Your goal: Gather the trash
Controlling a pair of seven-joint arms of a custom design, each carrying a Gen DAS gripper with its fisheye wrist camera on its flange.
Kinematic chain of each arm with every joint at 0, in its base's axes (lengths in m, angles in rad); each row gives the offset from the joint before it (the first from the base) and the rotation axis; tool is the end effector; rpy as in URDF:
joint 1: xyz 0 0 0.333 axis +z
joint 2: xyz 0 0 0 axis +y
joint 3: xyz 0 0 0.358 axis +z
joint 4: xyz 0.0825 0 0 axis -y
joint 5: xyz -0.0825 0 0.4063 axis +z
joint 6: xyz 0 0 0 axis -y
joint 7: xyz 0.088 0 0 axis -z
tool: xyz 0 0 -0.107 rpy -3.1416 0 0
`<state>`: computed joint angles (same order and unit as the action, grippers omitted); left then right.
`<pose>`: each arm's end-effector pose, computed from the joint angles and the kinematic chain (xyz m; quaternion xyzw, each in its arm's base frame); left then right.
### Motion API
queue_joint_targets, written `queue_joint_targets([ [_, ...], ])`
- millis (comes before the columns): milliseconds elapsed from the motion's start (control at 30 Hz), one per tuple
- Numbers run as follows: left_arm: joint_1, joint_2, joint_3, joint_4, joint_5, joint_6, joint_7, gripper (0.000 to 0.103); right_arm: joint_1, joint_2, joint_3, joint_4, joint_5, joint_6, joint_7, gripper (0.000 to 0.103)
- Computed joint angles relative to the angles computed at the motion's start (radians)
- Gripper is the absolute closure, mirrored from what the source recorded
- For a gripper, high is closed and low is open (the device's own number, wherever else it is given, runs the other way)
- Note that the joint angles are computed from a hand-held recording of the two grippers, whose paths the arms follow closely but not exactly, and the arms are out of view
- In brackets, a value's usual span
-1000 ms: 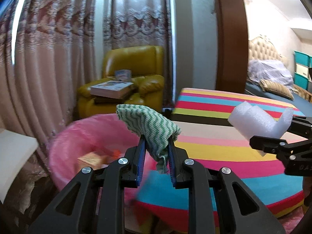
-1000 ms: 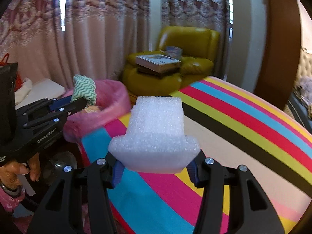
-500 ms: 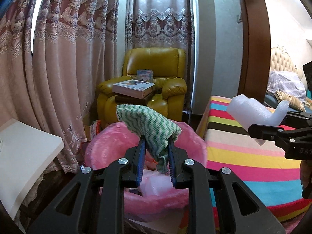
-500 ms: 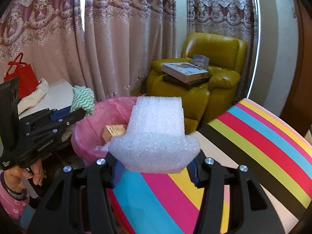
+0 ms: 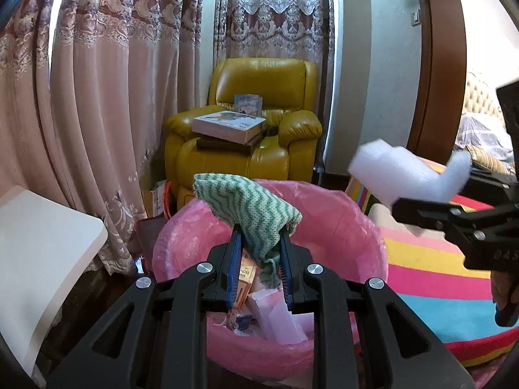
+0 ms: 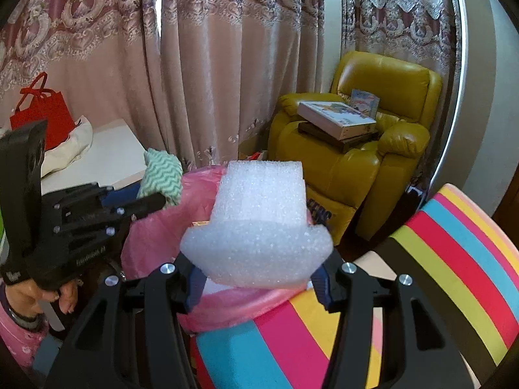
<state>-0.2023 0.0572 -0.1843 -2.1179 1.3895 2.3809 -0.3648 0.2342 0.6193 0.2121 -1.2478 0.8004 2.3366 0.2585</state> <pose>0.5568 -0.2146 0.4432 -0.7621 0.4235 -0.2529 0.4193 0.7508 0.3153 0.4949 -0.8854 0.1429 -0.0674 0.4372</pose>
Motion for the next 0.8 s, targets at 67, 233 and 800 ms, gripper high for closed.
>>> queue_joint_targets([
  [67, 0.004, 0.001, 0.004, -0.003, 0.004, 0.017, -0.011, 0.083, 0.009, 0.009, -0.001, 0.014, -0.008, 0.001, 0.008, 0.050],
  [233, 0.016, -0.005, 0.011, -0.018, 0.036, 0.055, -0.065, 0.082, 0.023, 0.058, 0.005, 0.092, -0.022, -0.036, 0.059, 0.049],
  [800, -0.023, -0.100, -0.049, -0.108, -0.003, -0.216, -0.165, 0.007, -0.072, 0.054, 0.058, 0.172, 0.131, -0.110, 0.062, 0.018],
])
